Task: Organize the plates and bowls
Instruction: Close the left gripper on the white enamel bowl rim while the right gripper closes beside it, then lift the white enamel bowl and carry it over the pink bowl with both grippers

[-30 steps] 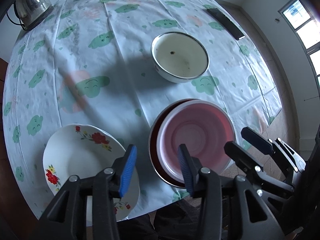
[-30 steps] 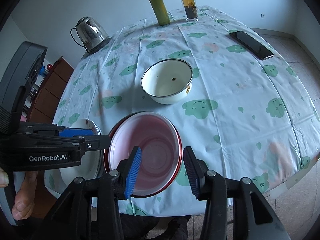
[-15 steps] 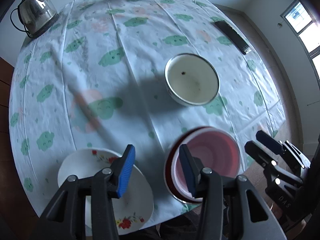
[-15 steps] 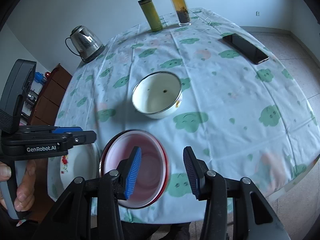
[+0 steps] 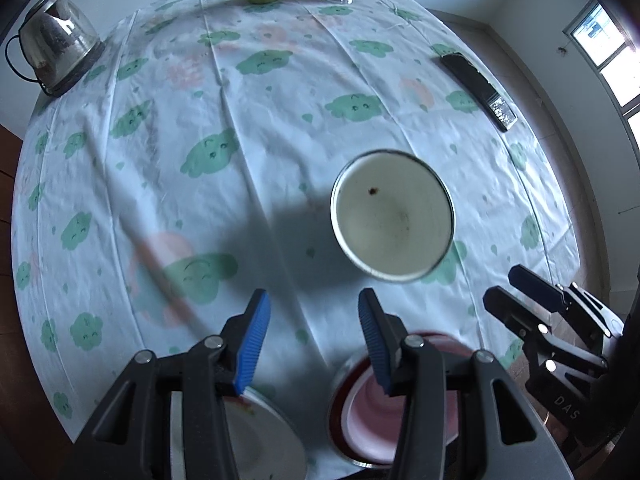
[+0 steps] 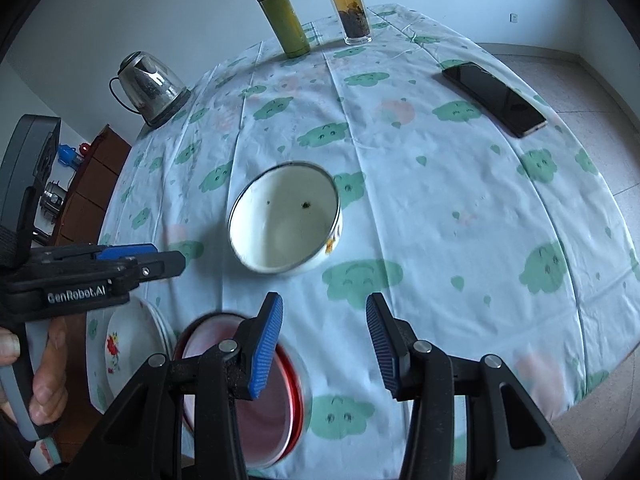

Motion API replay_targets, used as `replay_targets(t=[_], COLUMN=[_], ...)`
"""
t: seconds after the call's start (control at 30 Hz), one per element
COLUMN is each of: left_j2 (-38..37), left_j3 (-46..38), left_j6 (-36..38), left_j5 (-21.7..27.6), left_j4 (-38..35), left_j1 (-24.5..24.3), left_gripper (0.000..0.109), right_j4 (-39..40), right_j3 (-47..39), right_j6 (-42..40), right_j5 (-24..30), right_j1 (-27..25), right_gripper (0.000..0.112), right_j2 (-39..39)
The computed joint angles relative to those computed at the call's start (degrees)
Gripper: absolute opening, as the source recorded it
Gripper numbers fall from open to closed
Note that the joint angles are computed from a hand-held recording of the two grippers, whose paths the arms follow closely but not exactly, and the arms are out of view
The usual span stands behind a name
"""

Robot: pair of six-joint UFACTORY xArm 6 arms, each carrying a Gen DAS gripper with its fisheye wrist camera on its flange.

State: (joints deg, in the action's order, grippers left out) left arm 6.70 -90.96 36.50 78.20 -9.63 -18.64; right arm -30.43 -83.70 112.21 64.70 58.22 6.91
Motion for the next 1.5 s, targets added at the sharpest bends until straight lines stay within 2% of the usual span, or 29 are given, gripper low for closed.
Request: replay_targets(t=[0.17, 0.4, 0.6, 0.67, 0.8, 0.83, 1.17, 1.5], left_j2=[1.09, 4.47, 6.16, 6.12, 6.03, 5.97, 5.64, 4.63], left_j3=[-0.16, -1.13, -2.03, -1.84, -1.74, -1.72, -1.22, -1.98], left_j6=[-0.22, -2.20, -2.53, -2.39, -1.72, -1.58, -1.94, -2.40], left_j5=[-1.80, -4.56, -4.27, -4.14, -2.85, -2.48, -2.88, -2.07], left_j4=[0.28, 3.08, 2.82, 2.80, 2.00, 1.85, 2.37, 2.28], left_j1=[-1.88, -3.65, -3.89, -4.15, -4.52, -4.56, -5.01, -5.22], left_gripper=[0.046, 0.043, 0.041, 0.038, 0.016, 0.013, 0.009, 0.009], right_j4=[2.08, 5.45, 7.83, 8.34, 8.44, 8.58, 8.98, 7.86], right_j3=[0.62, 2.53, 4.51, 4.87, 6.55, 6.82, 6.18, 3.54], right_j6=[-4.85, -9.20, -10.90, -11.37, -11.15, -11.26, -11.93, -12.57], right_j5=[-1.74, -5.14, -7.68, -8.34, -11.63, -12.54, -12.82, -8.67], right_j1=[-3.42, -7.16, -8.71, -9.04, -9.62, -9.78, -9.72, -9.00], right_gripper=[0.045, 0.033, 0.028, 0.027, 0.017, 0.015, 0.012, 0.012], right_j2=[0.01, 0.06, -0.13, -0.15, -0.86, -0.84, -0.15, -0.24])
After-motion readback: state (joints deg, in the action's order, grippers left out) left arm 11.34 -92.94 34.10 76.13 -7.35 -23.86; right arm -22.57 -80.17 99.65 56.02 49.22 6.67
